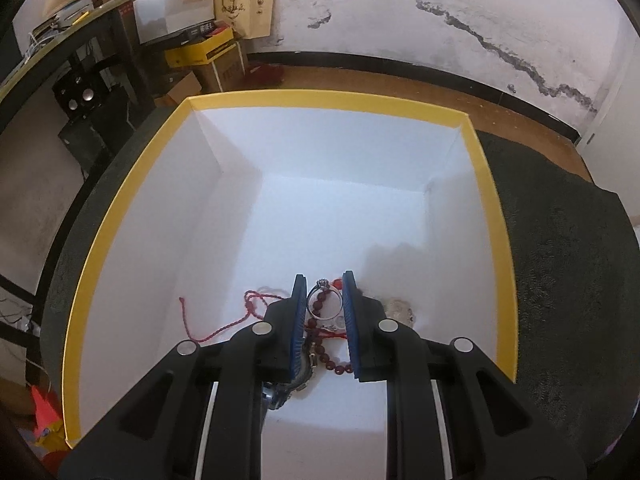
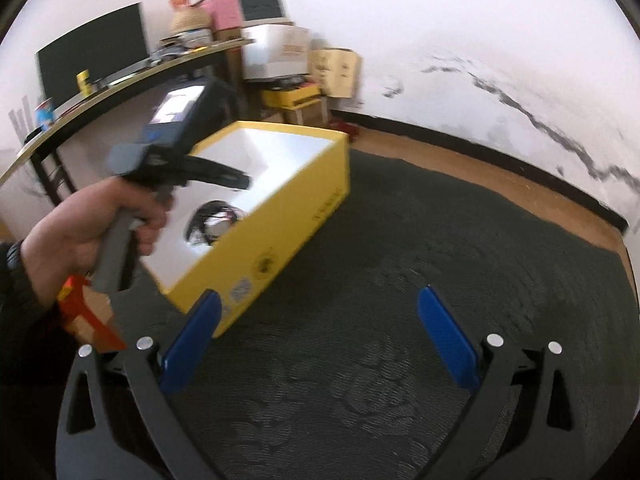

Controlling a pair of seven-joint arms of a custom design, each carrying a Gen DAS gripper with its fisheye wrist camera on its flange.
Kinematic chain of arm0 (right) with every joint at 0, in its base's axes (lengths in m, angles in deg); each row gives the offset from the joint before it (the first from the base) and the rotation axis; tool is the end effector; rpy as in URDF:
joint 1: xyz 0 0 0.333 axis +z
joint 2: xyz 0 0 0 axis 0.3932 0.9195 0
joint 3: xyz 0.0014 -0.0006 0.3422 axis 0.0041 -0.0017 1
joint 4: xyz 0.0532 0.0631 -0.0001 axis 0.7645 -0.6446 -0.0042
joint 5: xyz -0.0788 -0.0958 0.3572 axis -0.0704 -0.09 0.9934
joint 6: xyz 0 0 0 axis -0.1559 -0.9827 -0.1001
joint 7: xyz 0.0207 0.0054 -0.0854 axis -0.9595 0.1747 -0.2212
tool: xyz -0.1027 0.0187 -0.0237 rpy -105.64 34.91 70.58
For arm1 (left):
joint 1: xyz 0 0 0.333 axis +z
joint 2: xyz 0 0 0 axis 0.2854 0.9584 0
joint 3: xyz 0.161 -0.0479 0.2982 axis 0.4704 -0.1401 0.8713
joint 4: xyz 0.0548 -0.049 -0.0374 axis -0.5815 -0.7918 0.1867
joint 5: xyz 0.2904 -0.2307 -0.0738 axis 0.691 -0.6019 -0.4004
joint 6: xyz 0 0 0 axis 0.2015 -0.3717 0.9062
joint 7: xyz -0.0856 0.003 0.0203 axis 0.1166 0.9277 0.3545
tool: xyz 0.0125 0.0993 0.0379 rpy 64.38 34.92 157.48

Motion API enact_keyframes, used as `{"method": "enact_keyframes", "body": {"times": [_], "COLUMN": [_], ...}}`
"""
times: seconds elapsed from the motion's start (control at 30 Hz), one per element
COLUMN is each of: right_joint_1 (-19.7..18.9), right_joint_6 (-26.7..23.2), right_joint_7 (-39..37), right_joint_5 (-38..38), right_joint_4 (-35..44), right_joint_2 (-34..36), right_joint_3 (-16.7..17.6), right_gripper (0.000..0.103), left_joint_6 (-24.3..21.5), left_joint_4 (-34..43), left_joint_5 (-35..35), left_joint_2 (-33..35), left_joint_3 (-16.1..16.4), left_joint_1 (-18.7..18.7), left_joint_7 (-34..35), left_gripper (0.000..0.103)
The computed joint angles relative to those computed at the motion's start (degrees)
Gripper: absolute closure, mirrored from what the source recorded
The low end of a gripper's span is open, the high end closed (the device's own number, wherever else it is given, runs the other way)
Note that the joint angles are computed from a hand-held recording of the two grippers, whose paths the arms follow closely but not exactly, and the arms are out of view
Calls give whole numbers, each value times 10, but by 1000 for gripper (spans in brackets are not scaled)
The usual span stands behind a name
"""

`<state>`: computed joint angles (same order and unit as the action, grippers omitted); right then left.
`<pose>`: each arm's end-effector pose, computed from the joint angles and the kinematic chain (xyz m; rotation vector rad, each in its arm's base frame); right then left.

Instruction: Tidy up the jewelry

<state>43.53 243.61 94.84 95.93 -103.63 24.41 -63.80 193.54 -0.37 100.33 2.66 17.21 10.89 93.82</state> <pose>0.6382 0.3041 0.4564 -2.1145 1.0099 -0.3198 0.7259 -0.1265 0.4094 -2.1551 1.5573 -0.3857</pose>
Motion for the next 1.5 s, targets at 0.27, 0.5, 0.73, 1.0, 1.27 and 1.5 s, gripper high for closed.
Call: {"method": "enact_keyframes", "body": {"times": [0.27, 0.5, 0.73, 1.0, 1.27, 1.5], "right_joint_1": [3, 10, 14, 18, 28, 6], "right_joint_6": [5, 8, 21, 52, 71, 77], "right_joint_7": [-29, -21, -16, 41, 186, 279], "right_joint_5": [26, 33, 32, 2, -76, -133], "right_joint_4": [12, 29, 27, 0, -25, -54], "right_joint_2": [0, 9, 9, -5, -9, -15], "right_joint_3": [20, 21, 15, -21, -103, -146], "right_gripper": [8, 8, 8, 8, 8, 8], "left_joint_6": [-4, -3, 22, 66, 95, 89], "left_joint_4": [-9, -32, -88, -140, -105, -9], "left_joint_5": [-7, -16, 35, 81, 137, 119], "left_joint_2": [-6, -24, -64, -106, -84, -12], "left_joint_3": [-3, -6, 10, 0, -18, -27], "left_joint_1": [4, 7, -6, -29, -85, -128], "left_joint_7": [1, -7, -75, -128, -147, -105], "left_gripper": [85, 55, 14, 11, 10, 10]}}
